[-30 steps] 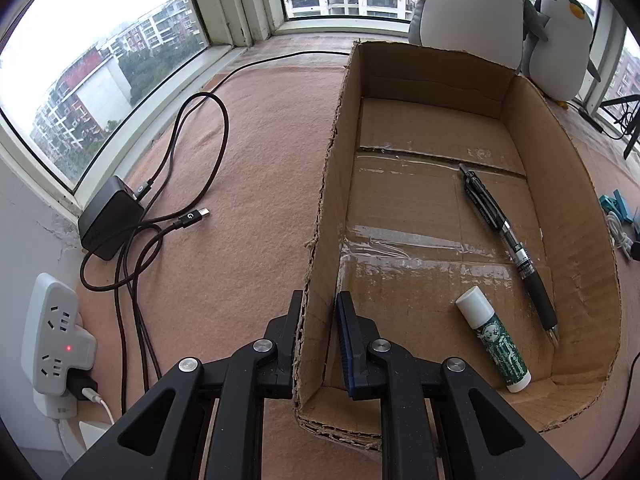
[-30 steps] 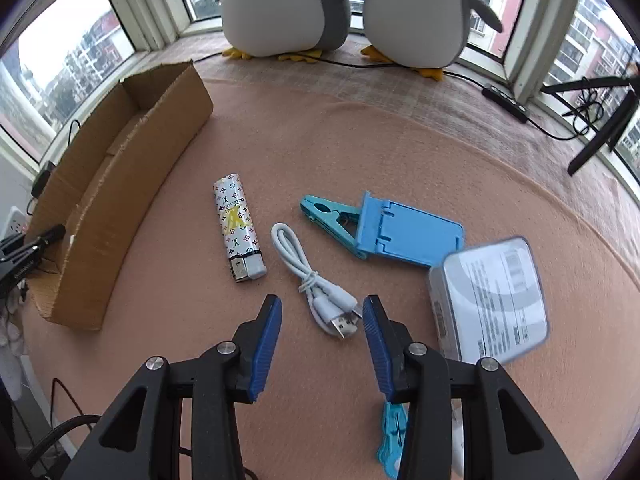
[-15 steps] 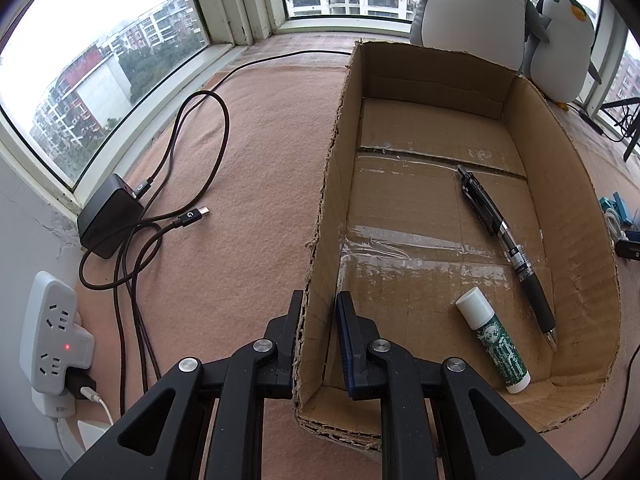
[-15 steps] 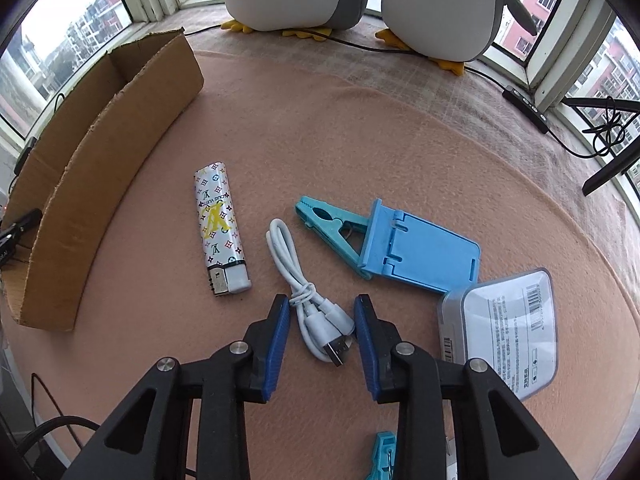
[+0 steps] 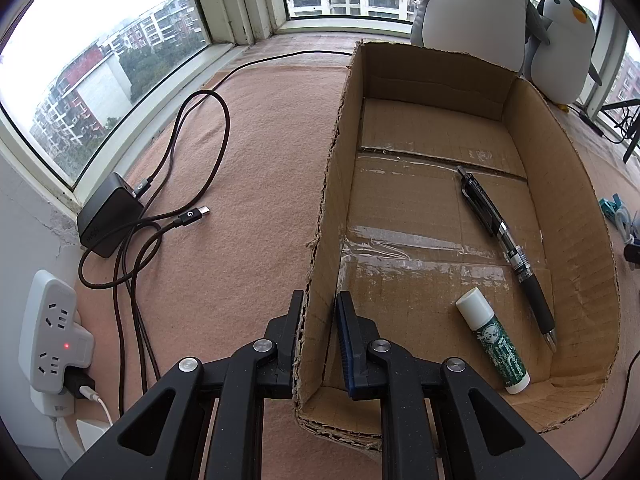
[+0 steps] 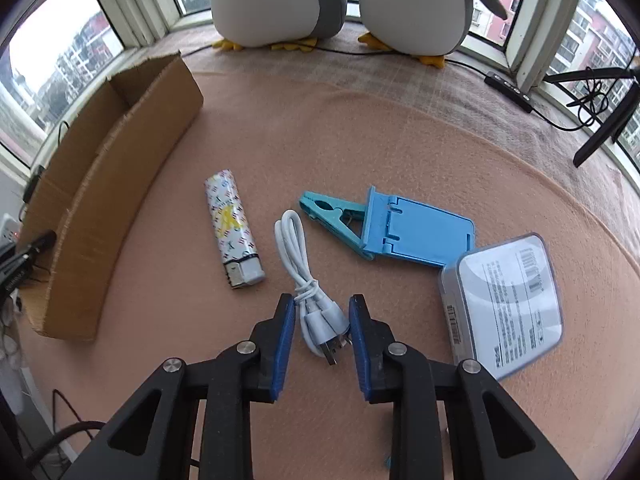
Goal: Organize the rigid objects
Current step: 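Grasp the white USB cable with the right tool, then carry the white cable with the right tool and release it into the box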
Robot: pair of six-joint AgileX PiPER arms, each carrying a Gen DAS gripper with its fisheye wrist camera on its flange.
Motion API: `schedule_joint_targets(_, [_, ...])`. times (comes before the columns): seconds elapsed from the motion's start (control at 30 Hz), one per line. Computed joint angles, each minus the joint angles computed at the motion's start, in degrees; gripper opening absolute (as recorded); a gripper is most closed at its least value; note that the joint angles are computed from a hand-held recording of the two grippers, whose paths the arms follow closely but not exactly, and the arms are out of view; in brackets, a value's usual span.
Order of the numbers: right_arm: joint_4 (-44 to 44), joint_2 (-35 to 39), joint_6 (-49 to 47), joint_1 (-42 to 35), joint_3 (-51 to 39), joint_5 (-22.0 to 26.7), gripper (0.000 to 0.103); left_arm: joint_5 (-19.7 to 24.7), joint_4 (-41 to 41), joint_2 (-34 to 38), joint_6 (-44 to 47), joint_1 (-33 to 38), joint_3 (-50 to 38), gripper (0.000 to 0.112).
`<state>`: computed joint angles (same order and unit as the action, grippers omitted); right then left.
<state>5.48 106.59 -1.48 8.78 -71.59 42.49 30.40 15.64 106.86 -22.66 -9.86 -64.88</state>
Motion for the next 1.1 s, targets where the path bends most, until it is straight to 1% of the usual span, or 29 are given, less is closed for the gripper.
schedule_joint_targets(0.13, [2.73, -2.74, -0.96, 0.87, 0.59, -0.07, 0.025, 0.02, -0.04, -0.01, 0.03, 0.00, -0.01, 0.016])
schedule_joint_targets(0.27, [4.01, -4.63, -0.01, 4.01, -0.87, 0.62, 0.025, 0.00, -0.03, -0.03, 0.09, 0.00, 0.01, 0.016])
schedule_joint_targets(0.4, [4.74, -4.81, 1.61, 8.12, -3.79, 1.04, 0.025, -0.01, 0.35, 0.16, -0.28, -0.18, -0.09, 0.016])
schedule_joint_targets(0.57, [5.28, -2.77, 2.96, 12.59, -8.82, 1.81, 0.025, 0.04, 0.48, 0.26, -0.49, -0.28, -0.19, 0.016])
schedule_joint_targets(0.73, [4.16, 1.07, 5.15, 16.72, -14.94, 3.05, 0.025, -0.01, 0.49, 0.24, -0.52, -0.28, -0.16, 0.016])
schedule_joint_targets(0.9, [3.56, 5.31, 6.32, 19.38, -20.91, 4.75, 0.025, 0.18, 0.32, 0.30, -0.46, -0.29, -0.45, 0.016])
schedule_joint_targets(1.1, [2.72, 8.52, 7.49, 21.03, -25.10, 6.06, 0.025, 0.15, 0.34, 0.24, -0.31, -0.24, -0.46, 0.016])
